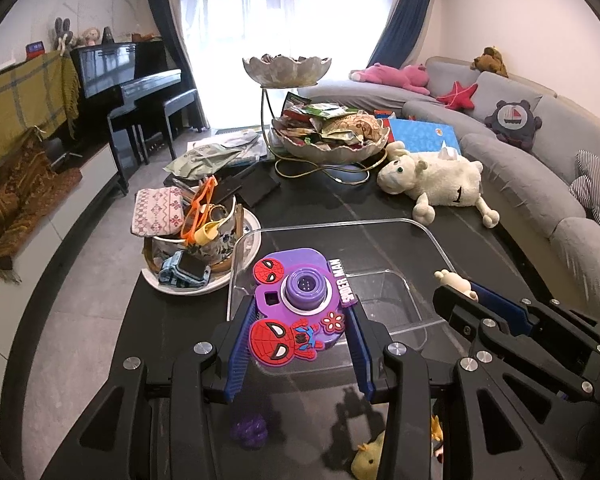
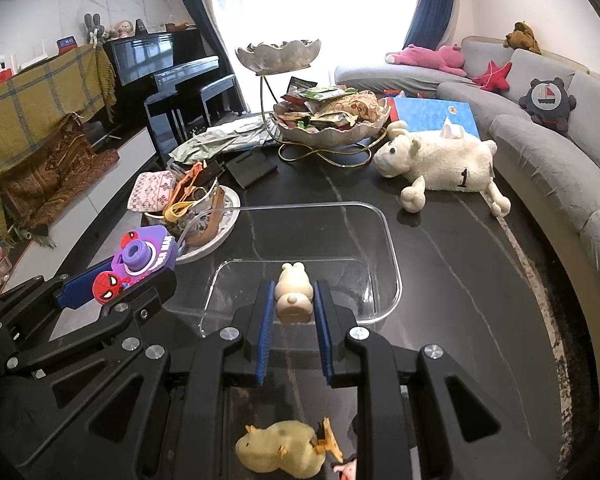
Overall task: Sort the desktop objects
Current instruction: 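Open the right tool to drop the figurine into the box while the left tool releases its toy there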
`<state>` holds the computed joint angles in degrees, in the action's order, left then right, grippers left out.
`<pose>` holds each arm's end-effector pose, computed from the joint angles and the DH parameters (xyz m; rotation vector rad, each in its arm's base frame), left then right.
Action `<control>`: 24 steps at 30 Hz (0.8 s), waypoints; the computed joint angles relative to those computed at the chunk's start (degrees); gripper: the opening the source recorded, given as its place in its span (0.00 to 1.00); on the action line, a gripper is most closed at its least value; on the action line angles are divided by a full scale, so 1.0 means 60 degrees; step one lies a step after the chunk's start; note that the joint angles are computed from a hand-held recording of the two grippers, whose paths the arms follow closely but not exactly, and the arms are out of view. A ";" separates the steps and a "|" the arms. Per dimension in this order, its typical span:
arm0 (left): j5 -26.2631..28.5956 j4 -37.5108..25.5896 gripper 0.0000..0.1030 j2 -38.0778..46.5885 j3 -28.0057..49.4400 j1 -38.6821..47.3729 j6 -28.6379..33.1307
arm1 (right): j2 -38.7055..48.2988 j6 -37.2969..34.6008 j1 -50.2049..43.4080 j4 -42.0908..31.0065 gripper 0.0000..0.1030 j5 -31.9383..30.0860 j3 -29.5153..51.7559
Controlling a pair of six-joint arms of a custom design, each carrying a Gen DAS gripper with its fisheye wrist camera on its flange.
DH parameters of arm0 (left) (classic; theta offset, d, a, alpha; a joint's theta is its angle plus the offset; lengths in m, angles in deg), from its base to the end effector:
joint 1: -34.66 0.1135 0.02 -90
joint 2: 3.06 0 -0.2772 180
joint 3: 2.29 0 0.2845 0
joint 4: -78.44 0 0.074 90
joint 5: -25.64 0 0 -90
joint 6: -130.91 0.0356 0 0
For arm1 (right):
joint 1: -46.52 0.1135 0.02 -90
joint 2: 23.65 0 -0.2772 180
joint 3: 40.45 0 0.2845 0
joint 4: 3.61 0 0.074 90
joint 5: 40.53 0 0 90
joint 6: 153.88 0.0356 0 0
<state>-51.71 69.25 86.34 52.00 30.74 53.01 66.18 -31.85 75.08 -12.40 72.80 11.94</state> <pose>0.3264 -0.0302 0.1511 0.4316 2.2876 -0.1872 0.2868 0.1401 0.1407 0.2590 2.2817 0.0558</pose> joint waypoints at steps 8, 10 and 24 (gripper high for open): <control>-0.0237 -0.0088 0.38 0.0773 0.0774 -0.0265 -0.0008 | 0.0540 -0.0306 -0.0627 0.0198 0.17 -0.0612 0.0420; -0.0261 -0.0103 0.38 0.0995 0.0942 -0.0315 -0.0041 | 0.0699 -0.0365 -0.0744 0.0208 0.17 -0.0697 0.0529; -0.0528 -0.0086 0.38 0.2455 0.1892 -0.0566 -0.0118 | 0.1901 -0.0690 -0.1323 0.0242 0.17 -0.1084 0.1265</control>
